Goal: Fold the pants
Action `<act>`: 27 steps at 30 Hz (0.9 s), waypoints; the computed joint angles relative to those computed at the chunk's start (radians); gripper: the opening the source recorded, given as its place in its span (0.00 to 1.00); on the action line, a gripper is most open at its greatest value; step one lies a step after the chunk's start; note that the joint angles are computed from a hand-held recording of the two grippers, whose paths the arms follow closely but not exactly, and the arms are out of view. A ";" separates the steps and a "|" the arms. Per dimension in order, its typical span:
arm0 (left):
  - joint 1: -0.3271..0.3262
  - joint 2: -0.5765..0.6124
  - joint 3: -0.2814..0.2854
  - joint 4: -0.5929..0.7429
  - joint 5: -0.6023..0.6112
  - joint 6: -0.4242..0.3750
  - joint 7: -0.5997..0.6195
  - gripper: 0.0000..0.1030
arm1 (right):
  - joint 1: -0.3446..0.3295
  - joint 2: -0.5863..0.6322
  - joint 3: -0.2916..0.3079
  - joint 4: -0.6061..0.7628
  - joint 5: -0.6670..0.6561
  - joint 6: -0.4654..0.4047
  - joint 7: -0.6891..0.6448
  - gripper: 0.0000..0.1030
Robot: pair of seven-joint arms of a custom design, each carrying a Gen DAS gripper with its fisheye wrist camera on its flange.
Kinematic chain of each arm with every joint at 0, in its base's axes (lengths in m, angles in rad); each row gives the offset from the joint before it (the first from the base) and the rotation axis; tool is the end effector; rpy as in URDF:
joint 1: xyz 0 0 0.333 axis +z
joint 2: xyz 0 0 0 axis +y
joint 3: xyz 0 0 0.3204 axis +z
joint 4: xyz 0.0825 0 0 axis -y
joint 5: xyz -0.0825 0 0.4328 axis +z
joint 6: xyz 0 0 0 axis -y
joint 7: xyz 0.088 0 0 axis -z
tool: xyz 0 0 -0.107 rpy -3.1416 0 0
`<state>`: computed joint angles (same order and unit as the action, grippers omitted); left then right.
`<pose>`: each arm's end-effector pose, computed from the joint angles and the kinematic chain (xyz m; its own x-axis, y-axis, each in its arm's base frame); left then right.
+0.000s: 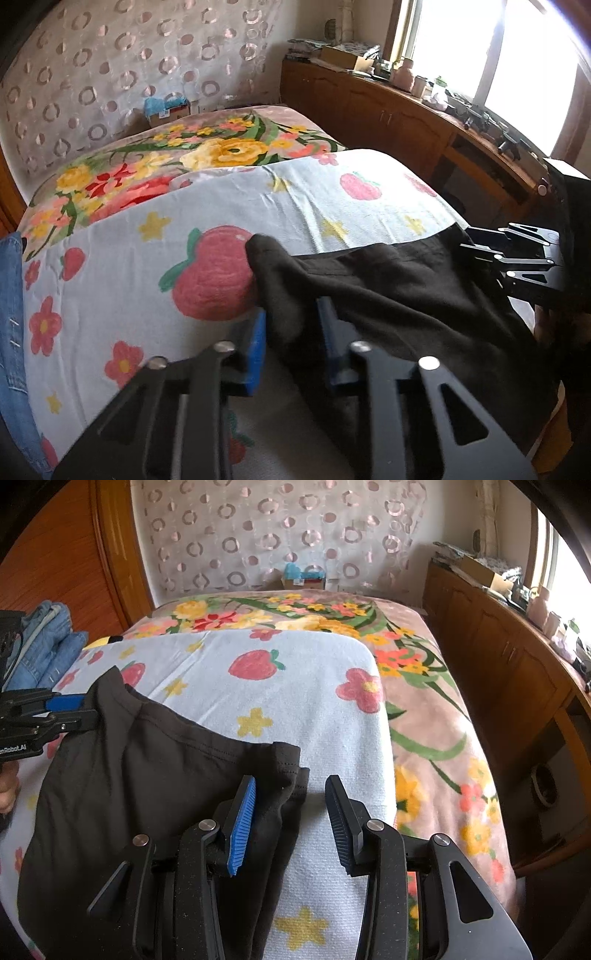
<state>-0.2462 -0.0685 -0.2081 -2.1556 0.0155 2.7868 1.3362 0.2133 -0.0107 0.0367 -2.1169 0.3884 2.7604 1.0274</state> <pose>0.5505 -0.2718 0.4903 -0.2753 -0.9535 0.1225 -0.7629 0.1392 -0.6313 0.6112 0.1397 0.4704 0.4606 -0.8876 0.0055 -0.6817 -0.3577 -0.6383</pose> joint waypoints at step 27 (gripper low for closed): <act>0.024 0.039 0.000 0.043 0.093 -0.063 -0.141 0.37 | 0.001 -0.002 0.000 0.005 0.028 -0.017 -0.045 0.28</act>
<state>-0.2219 -0.0297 -0.2081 -2.1122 0.1085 2.7241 1.1956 0.2140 -0.0128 0.0365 -2.1123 0.4164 2.7435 0.9827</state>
